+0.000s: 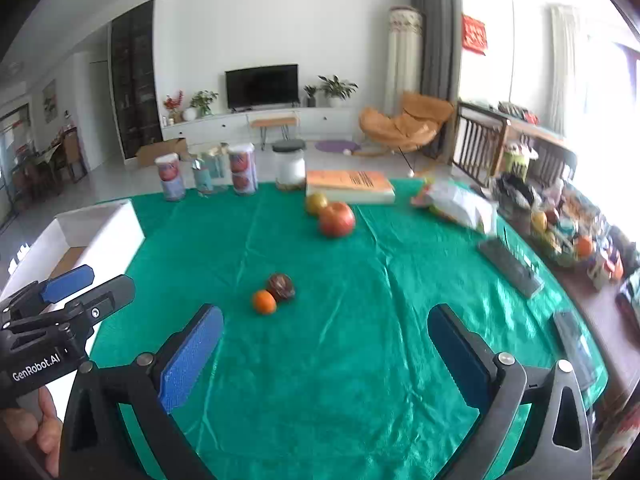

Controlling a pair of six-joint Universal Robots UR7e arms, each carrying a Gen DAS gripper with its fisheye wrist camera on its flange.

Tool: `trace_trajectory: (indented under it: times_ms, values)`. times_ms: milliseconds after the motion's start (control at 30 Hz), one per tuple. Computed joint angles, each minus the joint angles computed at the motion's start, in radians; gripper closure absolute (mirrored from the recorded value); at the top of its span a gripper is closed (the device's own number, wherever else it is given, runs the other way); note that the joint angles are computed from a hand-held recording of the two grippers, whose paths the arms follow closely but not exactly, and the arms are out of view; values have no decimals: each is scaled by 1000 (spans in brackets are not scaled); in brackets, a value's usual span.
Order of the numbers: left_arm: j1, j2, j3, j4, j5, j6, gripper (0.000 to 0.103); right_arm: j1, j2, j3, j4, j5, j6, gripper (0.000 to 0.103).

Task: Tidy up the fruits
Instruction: 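Withdraw both tools from the box back over the table, then move the left gripper toward the mandarin while the right gripper moves toward the red apple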

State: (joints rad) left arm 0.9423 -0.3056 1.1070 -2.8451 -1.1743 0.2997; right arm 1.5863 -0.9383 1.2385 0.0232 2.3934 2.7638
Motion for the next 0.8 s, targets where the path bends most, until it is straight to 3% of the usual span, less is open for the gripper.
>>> trace_trajectory:
  times_ms: [100, 233, 333, 433, 567, 800]
  values:
    - [9, 81, -68, 102, 42, -11, 22, -81, 11, 3, 52, -31, 123, 1]
    - [5, 135, -109, 87, 81, 16, 22, -133, 41, -38, 124, -23, 210, 1]
    - [9, 195, -202, 139, 100, 22, 22, -141, 62, -65, 83, -12, 140, 1]
    - [18, 231, -261, 216, 120, -15, 22, -157, 108, -143, 147, -17, 136, 1]
    - [8, 242, -251, 195, 164, 5, 21, -164, 141, -190, 189, 0, 133, 1]
    - [8, 241, -250, 205, 167, 7, 16, -166, 186, -250, 264, 33, 150, 2]
